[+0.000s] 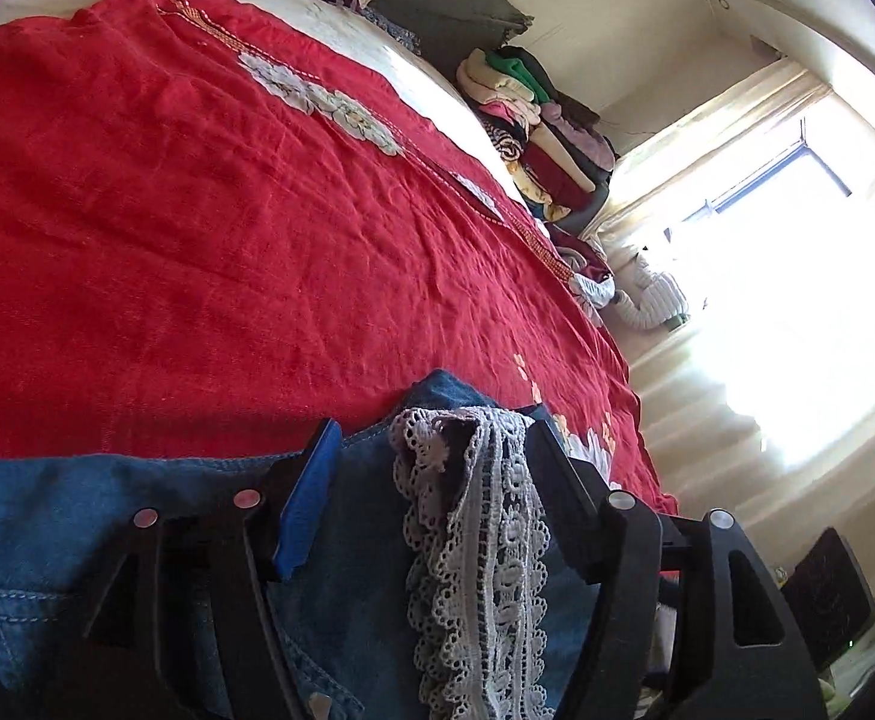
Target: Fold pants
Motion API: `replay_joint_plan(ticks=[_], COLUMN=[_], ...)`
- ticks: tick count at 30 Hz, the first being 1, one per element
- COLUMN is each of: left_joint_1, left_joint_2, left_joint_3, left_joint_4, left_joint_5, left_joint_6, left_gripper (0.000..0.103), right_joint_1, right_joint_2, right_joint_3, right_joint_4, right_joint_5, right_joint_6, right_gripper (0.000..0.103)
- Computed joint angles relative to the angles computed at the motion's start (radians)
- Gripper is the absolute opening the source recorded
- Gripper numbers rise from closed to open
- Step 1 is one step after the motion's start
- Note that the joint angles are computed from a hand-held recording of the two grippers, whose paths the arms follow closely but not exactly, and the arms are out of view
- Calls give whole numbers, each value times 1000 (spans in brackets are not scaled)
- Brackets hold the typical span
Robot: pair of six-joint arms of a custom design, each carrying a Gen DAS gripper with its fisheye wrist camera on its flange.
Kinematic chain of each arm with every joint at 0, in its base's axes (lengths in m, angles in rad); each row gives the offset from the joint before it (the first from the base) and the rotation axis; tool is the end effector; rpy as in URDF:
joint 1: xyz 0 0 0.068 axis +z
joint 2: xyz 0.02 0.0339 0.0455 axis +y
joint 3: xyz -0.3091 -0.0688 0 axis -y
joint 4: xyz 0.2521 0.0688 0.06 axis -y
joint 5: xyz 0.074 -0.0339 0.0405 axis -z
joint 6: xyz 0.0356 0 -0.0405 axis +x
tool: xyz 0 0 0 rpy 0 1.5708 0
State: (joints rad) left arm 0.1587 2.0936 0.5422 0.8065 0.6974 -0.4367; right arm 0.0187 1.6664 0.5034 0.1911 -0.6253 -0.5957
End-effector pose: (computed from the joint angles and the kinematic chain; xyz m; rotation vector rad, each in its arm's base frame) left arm 0.3133 0.0270 0.0618 -0.3175 2.2575 -0.9472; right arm 0.2621 0.0257 0.1286 -0.9349 2.1709 0.5223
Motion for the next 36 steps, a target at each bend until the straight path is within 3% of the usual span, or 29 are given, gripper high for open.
replay_joint_plan(ticks=[5, 7, 8, 11, 14, 17, 21, 24, 29, 32, 36], left_joint_1=[-59, -83, -89, -98, -79, -80, -112, -107, -85, -73, -51], left_joint_2=[35, 39, 41, 50, 5, -111, -132, -44, -30, -105, -220], left_joint_3=[78, 93, 93, 81, 26, -52, 7, 43, 34, -25, -119], left_joint_4=[-77, -85, -77, -42, -3, 14, -144, -138, -140, -141, -166], left_joint_5=[-44, -58, -54, -58, -60, -115, -245, -241, -237, -235, -250], left_joint_6=[17, 15, 6, -13, -6, 43, 119, 105, 101, 126, 157], left_gripper=[60, 46, 33, 17, 16, 15, 16, 23, 41, 57, 63], right_joint_1=[-54, -41, -34, -1, 6, 2, 22, 48, 72, 57, 1], right_joint_2=[157, 218, 248, 352, 450, 456, 436, 452, 442, 404, 285], right_joint_3=[196, 272, 308, 426, 537, 543, 486, 477, 435, 400, 275], right_joint_4=[-62, -69, -76, -140, -237, -254, -151, -104, -20, 3, 42], right_joint_5=[32, 57, 66, 87, 63, -5, 24, 103, 191, 163, 75], right_joint_6=[81, 111, 120, 160, 173, 180, 206, 216, 194, 204, 179], right_gripper=[50, 50, 52, 53, 53, 34, 32, 33, 39, 43, 56])
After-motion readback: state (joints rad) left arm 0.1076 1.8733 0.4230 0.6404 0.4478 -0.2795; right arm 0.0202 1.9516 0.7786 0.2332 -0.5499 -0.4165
